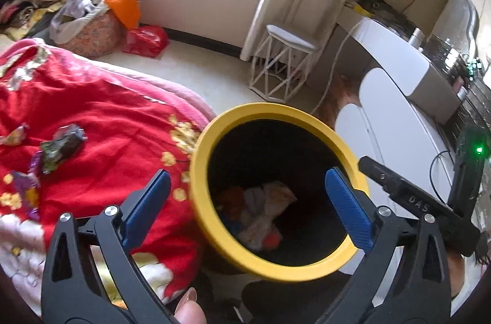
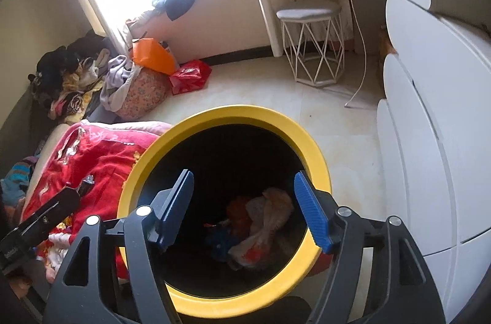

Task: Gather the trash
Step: 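Move both open tools back over the remaining wrappers on the bedspread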

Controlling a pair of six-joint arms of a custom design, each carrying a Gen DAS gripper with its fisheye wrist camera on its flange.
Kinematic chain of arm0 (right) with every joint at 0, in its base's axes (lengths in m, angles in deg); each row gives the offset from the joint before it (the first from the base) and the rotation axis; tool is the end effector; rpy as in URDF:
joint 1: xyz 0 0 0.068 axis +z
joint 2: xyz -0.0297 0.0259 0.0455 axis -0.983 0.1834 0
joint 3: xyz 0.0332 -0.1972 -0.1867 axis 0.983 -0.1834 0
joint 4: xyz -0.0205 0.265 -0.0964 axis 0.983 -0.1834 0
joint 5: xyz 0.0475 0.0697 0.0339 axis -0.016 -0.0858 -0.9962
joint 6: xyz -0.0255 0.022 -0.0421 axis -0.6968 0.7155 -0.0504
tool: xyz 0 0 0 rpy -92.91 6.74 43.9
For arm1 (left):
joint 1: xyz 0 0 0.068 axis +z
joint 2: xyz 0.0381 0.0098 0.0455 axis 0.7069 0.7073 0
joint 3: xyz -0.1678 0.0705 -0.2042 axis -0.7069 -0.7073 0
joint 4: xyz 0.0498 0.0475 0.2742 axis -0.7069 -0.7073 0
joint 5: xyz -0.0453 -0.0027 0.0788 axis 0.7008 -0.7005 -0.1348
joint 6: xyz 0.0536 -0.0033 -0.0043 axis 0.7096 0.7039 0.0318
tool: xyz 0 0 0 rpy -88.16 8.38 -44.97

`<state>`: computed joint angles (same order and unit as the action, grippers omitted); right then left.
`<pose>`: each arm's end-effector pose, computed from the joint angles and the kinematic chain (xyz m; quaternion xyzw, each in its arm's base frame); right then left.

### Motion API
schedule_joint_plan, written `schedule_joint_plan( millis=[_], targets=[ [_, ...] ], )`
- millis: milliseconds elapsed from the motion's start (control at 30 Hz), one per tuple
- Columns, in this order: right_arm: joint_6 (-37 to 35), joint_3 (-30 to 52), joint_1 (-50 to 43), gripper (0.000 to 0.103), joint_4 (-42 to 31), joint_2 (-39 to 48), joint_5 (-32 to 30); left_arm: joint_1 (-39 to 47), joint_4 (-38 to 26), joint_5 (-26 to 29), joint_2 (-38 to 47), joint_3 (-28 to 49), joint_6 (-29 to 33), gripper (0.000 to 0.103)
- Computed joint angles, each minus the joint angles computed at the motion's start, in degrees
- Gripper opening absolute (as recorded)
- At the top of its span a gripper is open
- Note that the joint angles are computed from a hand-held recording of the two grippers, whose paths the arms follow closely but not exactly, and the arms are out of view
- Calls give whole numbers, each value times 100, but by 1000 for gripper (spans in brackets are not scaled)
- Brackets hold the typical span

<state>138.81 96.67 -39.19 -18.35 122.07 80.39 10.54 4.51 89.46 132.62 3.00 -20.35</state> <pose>0.1795 0.1317 0.0948 0.1672 0.9005 0.1015 0.3884 0.2258 -0.1559 0.1251 0.1219 0.9084 -0.1913 0.3513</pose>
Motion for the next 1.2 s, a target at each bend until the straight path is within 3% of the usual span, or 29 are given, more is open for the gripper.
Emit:
schedule_joint_plan(
  millis=[400, 900, 1200],
  targets=[
    [26, 398, 882, 75, -620, -300, 769, 313, -644, -439, -1737, -742, 2, 93],
    [-448, 1385, 1867, 78, -638, 287, 1317, 1093, -1740, -680, -4137, -1371, 238, 93],
    [-864, 2037, 2180, 79, -462, 832, 1357, 2164, -2385, -290, -5367, -1567, 636, 93]
  ],
)
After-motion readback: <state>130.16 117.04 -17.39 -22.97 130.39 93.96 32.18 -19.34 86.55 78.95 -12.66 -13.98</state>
